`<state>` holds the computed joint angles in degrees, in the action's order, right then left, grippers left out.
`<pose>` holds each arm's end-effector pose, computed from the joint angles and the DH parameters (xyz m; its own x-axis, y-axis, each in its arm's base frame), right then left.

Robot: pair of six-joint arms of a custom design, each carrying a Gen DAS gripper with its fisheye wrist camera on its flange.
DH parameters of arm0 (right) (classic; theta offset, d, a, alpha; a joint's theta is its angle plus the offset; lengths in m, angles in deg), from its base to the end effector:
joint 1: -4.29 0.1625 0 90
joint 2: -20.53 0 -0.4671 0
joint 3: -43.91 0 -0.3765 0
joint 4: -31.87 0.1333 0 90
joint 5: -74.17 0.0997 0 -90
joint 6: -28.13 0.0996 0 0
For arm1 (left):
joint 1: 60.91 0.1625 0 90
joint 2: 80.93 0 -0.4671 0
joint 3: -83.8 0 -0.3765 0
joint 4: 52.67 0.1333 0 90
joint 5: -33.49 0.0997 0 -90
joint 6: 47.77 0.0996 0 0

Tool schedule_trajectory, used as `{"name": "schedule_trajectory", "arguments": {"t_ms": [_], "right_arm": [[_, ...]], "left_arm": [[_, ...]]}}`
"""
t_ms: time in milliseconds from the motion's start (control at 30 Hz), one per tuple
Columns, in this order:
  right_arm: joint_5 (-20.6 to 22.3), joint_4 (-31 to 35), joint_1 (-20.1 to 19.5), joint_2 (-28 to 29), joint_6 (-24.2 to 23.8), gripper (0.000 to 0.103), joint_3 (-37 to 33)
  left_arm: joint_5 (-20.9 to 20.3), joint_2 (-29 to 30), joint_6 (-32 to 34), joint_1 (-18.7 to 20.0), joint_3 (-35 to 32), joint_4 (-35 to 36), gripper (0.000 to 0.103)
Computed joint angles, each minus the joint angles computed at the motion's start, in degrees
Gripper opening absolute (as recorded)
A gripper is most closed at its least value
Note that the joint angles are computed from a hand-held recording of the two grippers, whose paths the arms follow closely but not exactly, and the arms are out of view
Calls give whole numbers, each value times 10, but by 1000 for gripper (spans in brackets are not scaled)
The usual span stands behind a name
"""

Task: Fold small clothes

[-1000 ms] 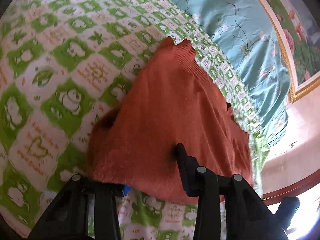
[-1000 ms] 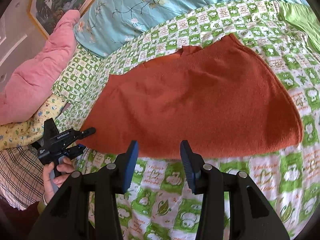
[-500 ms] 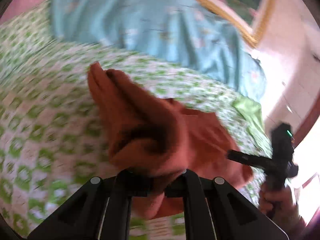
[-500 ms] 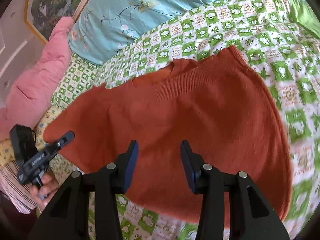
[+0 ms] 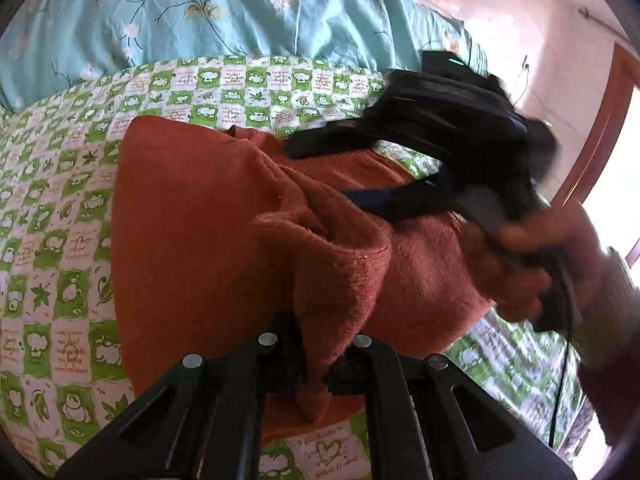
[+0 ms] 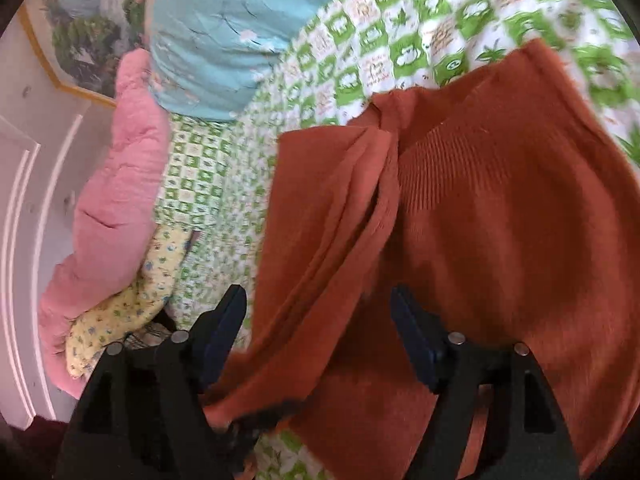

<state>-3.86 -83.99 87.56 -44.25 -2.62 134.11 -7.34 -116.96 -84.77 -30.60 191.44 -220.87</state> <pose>0.0779 -0.6532 0.3268 -0.8950 -0.4106 -0.1743 -0.3961 0.9113 -0.1126 -0.4153 -0.4845 0.0267 -0.8395 0.1141 -0.5312 0.4412 0.7137 -0.5440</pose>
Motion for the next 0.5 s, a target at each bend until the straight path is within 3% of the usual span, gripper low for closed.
{"name": "schedule_trajectory", "arguments": {"t_ms": [67, 200, 267, 400, 500], "right_arm": [[-5, -1, 9, 21, 6, 68, -15], [-50, -22, 33, 55, 17, 18, -34], [-62, -34, 40, 56, 9, 16, -35], [5, -43, 35, 11, -39, 15, -29], [6, -60, 26, -19, -60, 15, -28]], "left_arm": [[5, 0, 2, -2, 0, 7, 5], [25, -1, 4, -9, -2, 33, 5], [26, -4, 5, -11, -9, 40, 5], [5, 5, 54, -15, -34, -10, 5], [-32, 36, 92, -11, -76, -38, 5]]}}
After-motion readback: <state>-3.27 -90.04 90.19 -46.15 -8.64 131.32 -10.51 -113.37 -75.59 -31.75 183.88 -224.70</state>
